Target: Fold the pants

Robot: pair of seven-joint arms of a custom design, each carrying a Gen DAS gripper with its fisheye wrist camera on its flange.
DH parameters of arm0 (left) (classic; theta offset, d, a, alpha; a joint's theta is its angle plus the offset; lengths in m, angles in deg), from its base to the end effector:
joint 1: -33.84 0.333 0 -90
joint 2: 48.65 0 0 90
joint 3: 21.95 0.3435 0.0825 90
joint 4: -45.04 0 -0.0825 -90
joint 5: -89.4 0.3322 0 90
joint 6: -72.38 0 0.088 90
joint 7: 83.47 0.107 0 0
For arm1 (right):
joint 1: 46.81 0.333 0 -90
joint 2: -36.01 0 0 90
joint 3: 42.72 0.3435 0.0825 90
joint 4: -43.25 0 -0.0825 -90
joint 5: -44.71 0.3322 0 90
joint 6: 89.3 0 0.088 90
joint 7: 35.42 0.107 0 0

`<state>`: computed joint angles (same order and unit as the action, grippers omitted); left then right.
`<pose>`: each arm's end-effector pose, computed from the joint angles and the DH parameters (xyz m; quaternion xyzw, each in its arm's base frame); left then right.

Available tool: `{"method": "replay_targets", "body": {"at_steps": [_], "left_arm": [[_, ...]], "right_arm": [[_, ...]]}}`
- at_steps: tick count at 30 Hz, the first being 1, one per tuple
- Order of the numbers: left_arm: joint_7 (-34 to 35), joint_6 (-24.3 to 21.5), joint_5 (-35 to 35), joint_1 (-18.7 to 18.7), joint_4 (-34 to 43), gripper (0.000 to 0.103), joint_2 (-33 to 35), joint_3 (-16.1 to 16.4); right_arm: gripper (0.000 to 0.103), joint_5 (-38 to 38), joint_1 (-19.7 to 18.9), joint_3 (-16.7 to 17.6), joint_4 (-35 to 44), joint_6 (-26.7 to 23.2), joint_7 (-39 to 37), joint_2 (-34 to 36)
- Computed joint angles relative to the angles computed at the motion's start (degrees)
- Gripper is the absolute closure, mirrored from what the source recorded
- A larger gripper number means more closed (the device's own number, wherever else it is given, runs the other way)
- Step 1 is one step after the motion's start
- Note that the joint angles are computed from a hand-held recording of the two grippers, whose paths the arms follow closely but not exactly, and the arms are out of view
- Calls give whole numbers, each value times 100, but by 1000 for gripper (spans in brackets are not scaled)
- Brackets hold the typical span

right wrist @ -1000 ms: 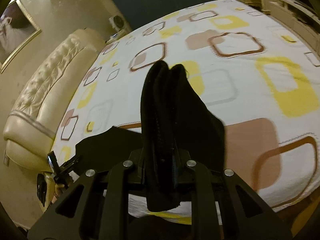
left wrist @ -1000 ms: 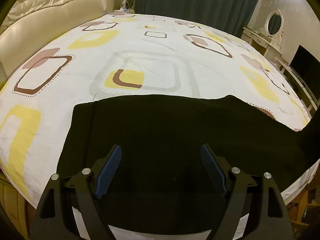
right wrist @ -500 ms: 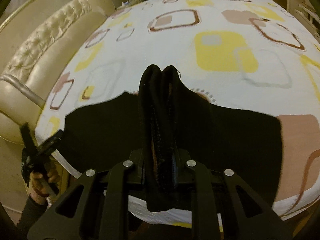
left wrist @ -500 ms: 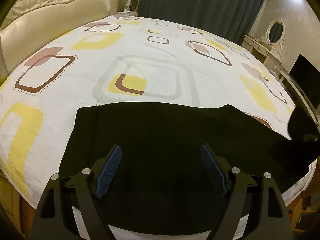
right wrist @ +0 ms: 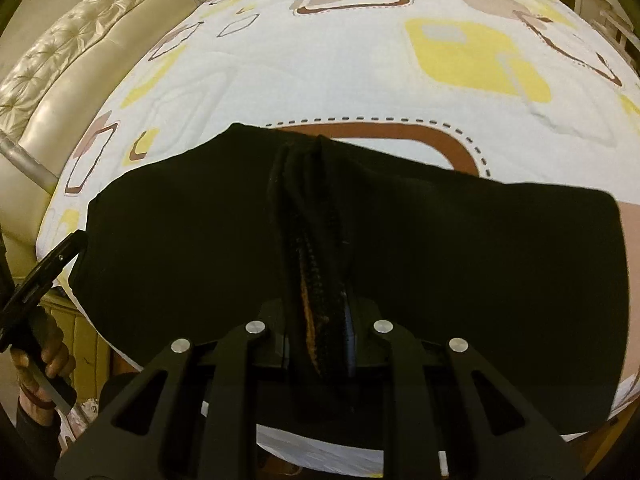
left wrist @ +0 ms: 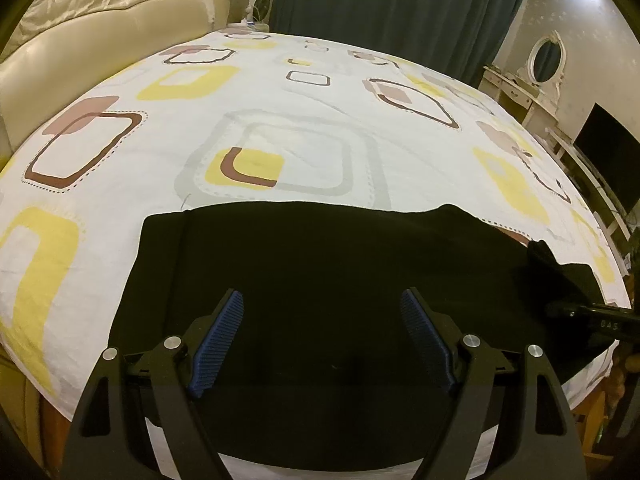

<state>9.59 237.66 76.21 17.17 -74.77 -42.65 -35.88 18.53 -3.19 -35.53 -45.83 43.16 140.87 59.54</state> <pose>0.5001 -0.2743 0.5120 -0.5284 0.7760 -0.3268 0.1085 0.4420 0.5046 0.4958 -0.5415 0.8057 -0.0855 0.2242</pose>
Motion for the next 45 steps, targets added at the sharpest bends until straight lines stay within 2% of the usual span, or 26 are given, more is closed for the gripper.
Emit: {"method": "replay_targets", "body": {"at_steps": [3, 4, 7, 12, 15, 17, 22, 25, 27, 30, 33, 35, 39, 40, 42, 43, 45], "left_arm": [[-26, 30, 63, -16, -21, 23, -8, 9], [-42, 35, 70, -20, -21, 23, -6, 10], [-34, 2, 30, -13, -25, 23, -12, 0], [-90, 15, 183, -44, -44, 23, -13, 24], [-52, 20, 114, -30, -55, 23, -20, -4], [-43, 36, 103, -32, -73, 23, -30, -7], [-84, 37, 206, -49, -101, 23, -37, 18], [-69, 11, 208, -43, -89, 23, -30, 10], [-98, 64, 296, -55, -112, 23, -37, 31], [-158, 87, 381, -55, -143, 23, -37, 49], [-156, 22, 301, -26, -118, 23, -10, 35], [-143, 3, 258, -15, -109, 23, 3, 28], [-200, 26, 340, -34, -123, 23, 8, 46], [-204, 41, 351, -39, -129, 23, 7, 44], [-203, 63, 371, -45, -152, 23, -2, 41], [-195, 70, 372, -47, -160, 23, -1, 37], [-198, 76, 421, -61, -180, 23, -7, 39]], "right_arm": [[81, 16, -15, 3, -84, 156, 56, -12], [77, 64, -70, 20, -267, 498, 143, -68], [67, 78, -108, 26, -525, 1108, 337, -115], [61, 127, -82, -19, -654, 1746, 540, -37], [59, 2, 3, -187, -948, 2346, 1052, -56], [58, 14, -27, -173, -1032, 2475, 1082, -110], [62, -464, 123, -410, -1117, 2476, 1719, -395], [62, -380, 9, -229, -1034, 2313, 1518, -350], [62, -608, 101, -265, -1046, 2135, 1577, -428], [62, -1298, 248, -394, -1504, 2254, 2242, -825], [62, -1987, 329, -350, -2140, 1793, 2955, -1557], [59, -2304, 341, -204, -2694, 1220, 3497, -2234], [49, -2228, 228, 283, -3581, -25, 4460, -3265], [48, -2088, 171, 367, -3915, -63, 4801, -3508], [48, -2205, -29, 454, -4524, 538, 5555, -3809], [48, -2577, -205, 529, -4832, 1009, 6137, -3912], [48, -3049, -494, 679, -5077, 1511, 6762, -3919]]}}
